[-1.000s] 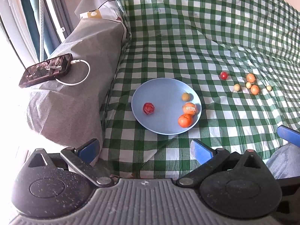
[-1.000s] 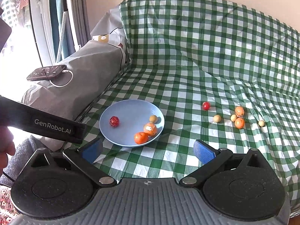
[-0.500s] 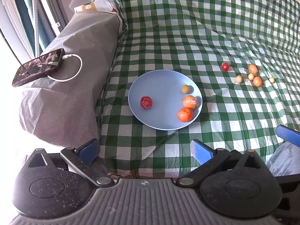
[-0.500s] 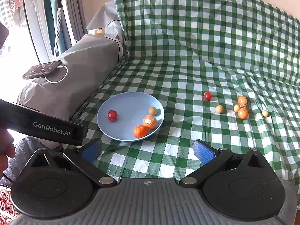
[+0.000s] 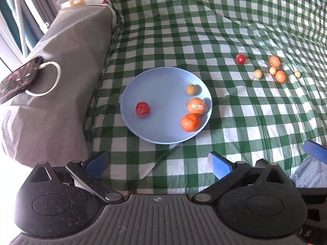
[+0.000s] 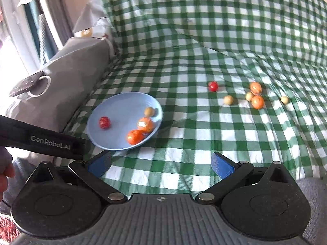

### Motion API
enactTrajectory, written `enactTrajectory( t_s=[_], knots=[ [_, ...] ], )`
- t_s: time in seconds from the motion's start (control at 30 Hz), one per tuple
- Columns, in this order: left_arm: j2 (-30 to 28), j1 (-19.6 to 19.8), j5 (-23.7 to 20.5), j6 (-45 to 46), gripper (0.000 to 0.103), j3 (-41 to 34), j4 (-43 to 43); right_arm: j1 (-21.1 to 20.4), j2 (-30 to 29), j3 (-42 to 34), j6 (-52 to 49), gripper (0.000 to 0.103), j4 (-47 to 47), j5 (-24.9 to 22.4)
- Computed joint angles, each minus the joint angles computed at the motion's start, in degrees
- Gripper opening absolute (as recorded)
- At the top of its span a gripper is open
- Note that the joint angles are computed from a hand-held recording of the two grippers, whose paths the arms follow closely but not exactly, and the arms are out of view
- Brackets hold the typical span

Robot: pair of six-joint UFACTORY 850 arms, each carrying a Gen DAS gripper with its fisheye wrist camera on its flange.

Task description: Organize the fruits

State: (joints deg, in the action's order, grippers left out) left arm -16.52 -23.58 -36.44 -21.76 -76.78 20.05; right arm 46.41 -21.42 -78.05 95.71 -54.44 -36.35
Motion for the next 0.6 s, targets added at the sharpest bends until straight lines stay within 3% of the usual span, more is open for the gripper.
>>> enactTrajectory(
  t_s=[0.33, 0.6],
  knots=[
    [-13.2, -3.2, -0.6, 6.0, 0.103, -15.7, -6.5, -7.1, 0.8, 5.9, 15.3, 0.102, -6.2, -6.2],
    [-33.0, -6.6, -3.6, 15.9, 0.103, -39.6, -14.2, -18.4, -1.4, 9.6, 25.1, 0.099, -18.0, -9.6]
  ],
)
